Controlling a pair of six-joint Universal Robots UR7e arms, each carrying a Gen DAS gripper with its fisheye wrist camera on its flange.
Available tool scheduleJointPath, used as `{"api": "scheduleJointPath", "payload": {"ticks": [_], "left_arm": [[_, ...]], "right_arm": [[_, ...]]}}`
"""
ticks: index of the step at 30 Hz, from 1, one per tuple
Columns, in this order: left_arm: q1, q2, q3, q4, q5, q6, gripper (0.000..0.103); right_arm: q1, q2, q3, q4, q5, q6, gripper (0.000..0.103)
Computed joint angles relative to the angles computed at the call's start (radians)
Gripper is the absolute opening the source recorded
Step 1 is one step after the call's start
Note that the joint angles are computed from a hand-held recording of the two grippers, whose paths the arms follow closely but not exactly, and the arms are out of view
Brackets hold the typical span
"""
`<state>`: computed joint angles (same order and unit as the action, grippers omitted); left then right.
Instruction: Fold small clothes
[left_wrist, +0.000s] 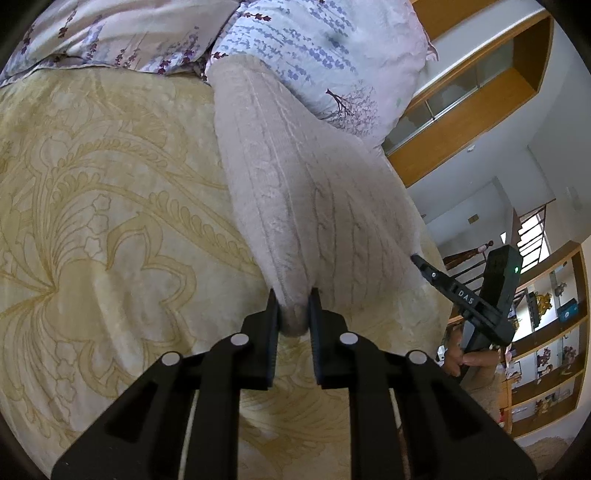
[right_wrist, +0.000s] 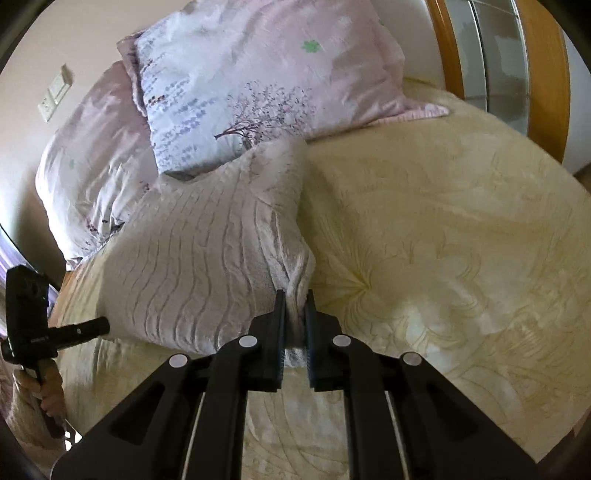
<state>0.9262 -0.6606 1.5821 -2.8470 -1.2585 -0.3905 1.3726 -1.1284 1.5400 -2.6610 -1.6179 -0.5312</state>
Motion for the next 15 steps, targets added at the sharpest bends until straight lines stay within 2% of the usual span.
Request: {"api": "scheduleJointPath", "payload": {"ticks": [2,3,4,5,6,7,10,15], "left_arm": [[-0.002,-0.007,-0.002,0.020,0.000,-0.007,0.021],[-0.004,-0.011,-0.002,0.024,0.003,-0.008,0.025],[-0.007,-0.016,-0.001,0.026,0.008,-0.006,0.030],[-0.011,-0.023,-0.003,0.027,0.017,0.002,0.045],[-0.014,-0.026,-0.004,0.022,0.033,0.003,0.061],[-0.016,-0.029,-0.011,0.008,0.048,0.005,0.065],[0.004,-0.012,-0.069,0.015,0.025,-0.016,0.074],[0.033,0.067,-0.216,0.092,0.048,-0.058,0.076]], "right_arm": [[-0.004,-0.009,-0.014,0.044,0.016,0.018,0.010],[-0.007,-0.015,-0.026,0.074,0.037,0.032,0.017],[-0.011,-0.018,-0.037,0.098,0.059,0.051,0.030],[-0.016,-0.021,-0.059,0.118,0.097,0.085,0.037],[-0.018,-0.019,-0.072,0.123,0.121,0.103,0.052],[-0.020,-0.010,-0.105,0.147,0.162,0.132,0.062],[-0.010,0.040,-0.205,0.223,0.208,0.183,0.064],[0.020,0.188,-0.420,0.357,0.138,0.277,0.064]]}}
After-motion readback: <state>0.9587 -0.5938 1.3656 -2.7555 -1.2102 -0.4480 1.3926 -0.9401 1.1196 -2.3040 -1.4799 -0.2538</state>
